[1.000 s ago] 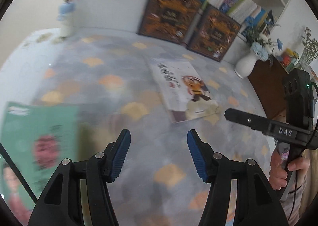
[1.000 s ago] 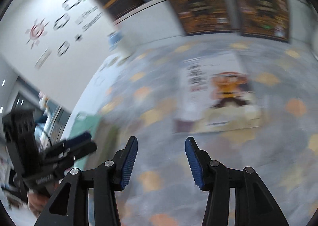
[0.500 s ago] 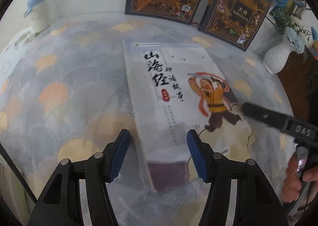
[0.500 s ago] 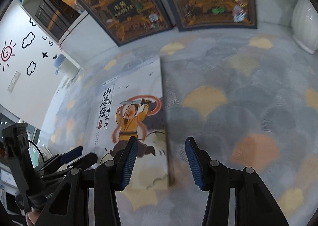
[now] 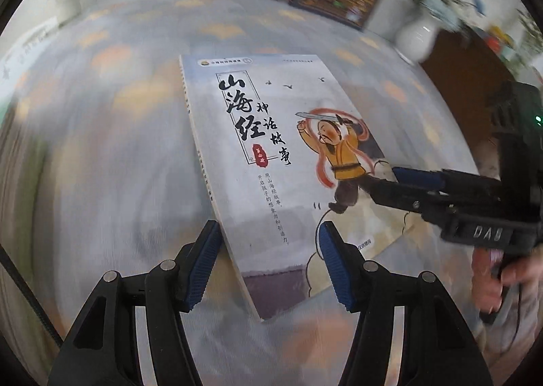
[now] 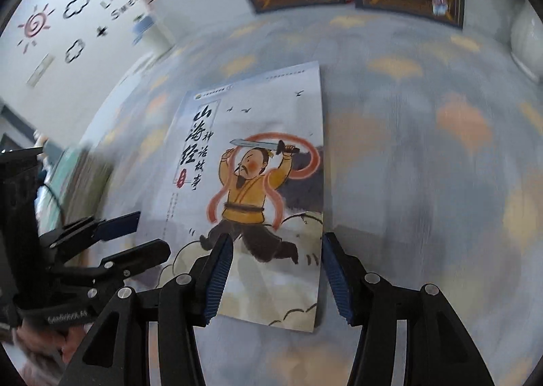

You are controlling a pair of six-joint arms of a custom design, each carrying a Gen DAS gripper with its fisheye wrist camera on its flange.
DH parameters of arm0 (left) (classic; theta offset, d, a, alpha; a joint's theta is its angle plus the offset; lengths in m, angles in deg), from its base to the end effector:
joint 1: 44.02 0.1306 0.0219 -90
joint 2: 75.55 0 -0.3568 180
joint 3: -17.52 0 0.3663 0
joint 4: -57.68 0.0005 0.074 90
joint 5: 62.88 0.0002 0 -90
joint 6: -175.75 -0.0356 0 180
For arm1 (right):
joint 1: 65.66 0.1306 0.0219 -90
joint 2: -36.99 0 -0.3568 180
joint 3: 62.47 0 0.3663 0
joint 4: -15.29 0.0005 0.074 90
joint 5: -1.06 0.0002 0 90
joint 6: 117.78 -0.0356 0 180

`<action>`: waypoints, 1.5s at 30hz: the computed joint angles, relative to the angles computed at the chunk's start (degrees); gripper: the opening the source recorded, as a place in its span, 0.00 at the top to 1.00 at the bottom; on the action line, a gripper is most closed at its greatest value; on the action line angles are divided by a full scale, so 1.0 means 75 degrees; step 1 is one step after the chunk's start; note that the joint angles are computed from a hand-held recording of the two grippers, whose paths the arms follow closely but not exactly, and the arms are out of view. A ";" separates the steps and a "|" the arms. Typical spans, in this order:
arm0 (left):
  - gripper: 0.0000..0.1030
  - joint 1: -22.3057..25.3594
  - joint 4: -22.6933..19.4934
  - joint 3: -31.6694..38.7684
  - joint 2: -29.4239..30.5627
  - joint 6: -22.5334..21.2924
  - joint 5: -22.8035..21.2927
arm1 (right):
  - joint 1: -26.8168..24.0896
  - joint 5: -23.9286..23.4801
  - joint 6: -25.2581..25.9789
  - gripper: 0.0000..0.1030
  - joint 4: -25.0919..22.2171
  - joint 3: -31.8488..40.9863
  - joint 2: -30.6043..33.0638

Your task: Organize books

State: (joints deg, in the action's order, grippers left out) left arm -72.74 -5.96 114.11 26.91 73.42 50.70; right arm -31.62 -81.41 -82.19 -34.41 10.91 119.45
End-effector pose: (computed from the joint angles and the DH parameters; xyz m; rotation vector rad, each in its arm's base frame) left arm 0.4318 -0.2534 0.3416 1.0719 2.5643 -0.6453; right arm 0.3288 0.2159 0.3329 0.5136 2.5849 0.3892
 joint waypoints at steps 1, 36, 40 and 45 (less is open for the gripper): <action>0.45 0.0089 -0.0063 -0.0369 -0.0318 -0.0111 0.0143 | 0.0206 -0.0053 -0.0155 0.48 0.0028 -0.0085 -0.0078; 0.69 0.0091 -0.0080 -0.0156 -0.0272 -0.0466 -0.0697 | 0.0162 -0.1910 -0.0148 0.83 0.2020 -0.1630 -0.1367; 0.66 0.0398 -0.0236 -0.0035 -0.0037 -0.0719 -0.0280 | 0.0219 -0.2117 -0.0256 0.84 0.1654 -0.1588 -0.1184; 0.66 0.0550 -0.0388 0.0046 0.0096 -0.1052 0.0042 | -0.0882 -0.3663 -0.0950 0.84 0.3191 -0.2378 -0.1346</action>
State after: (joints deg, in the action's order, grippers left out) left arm -68.62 -8.87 114.45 27.63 65.53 51.02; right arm -38.23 -108.88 -89.31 -10.47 -6.92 109.36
